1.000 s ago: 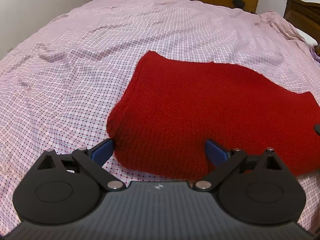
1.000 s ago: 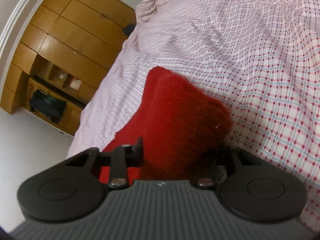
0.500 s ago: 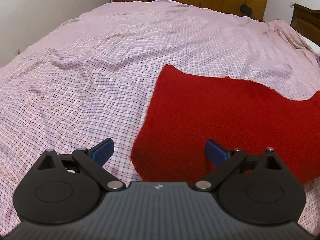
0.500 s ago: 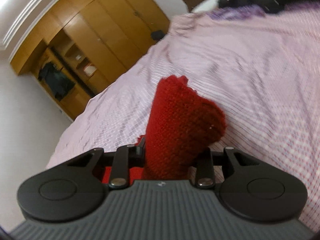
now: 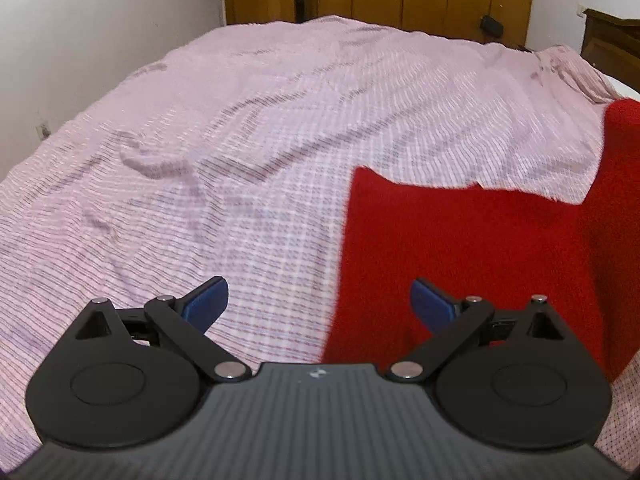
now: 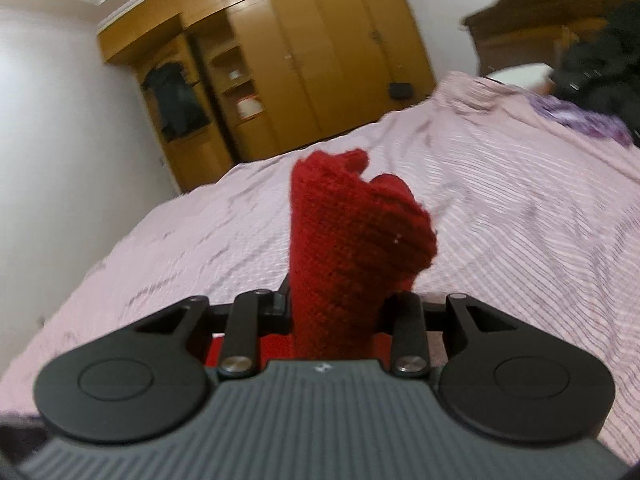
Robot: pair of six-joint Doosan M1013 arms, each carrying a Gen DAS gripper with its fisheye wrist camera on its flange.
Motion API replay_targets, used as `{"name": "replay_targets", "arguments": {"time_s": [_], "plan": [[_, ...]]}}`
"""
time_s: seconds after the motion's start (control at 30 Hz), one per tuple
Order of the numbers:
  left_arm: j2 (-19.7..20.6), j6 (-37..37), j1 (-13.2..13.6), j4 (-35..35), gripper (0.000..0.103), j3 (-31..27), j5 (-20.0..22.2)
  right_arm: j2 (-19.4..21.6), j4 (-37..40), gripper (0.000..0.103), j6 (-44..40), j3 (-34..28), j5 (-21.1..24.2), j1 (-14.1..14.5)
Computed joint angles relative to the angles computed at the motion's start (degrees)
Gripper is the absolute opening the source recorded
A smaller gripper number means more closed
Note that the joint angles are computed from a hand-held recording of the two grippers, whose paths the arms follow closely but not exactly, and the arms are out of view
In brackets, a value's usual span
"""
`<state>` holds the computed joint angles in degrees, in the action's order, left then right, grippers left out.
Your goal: Fold small clothes
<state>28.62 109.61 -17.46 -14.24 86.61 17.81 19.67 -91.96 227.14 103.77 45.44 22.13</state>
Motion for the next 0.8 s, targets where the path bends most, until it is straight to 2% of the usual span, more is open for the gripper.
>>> {"name": "replay_targets", "arguments": {"time_s": [0.13, 0.33, 0.43, 0.6, 0.8], "plan": [[0.1, -1.9, 0.8, 1.8, 0.1, -0.5, 0.0, 2.2, 3.6, 0.033, -10.2, -3.7, -3.0, -0.2], [0.8, -2.2, 1.4, 3.9, 0.1, -1.2, 1.3, 7.0, 10.3, 0.033, -30.4, -8.9, -6.5, 0.6], [1.3, -2.5, 1.6, 4.5, 0.1, -1.5, 2.1, 8.8, 11.9, 0.033, -35.7, -10.2, -6.7, 1.2], [2.7, -2.0, 2.3, 2.1, 0.1, -3.1, 4.4, 8.6, 10.7, 0.033, -32.9, -10.2, -5.9, 1.7], [3.6, -2.7, 3.0, 1.3, 0.1, -4.1, 5.1, 6.7, 3.6, 0.031, -18.6, -9.6, -3.3, 1.4]]}}
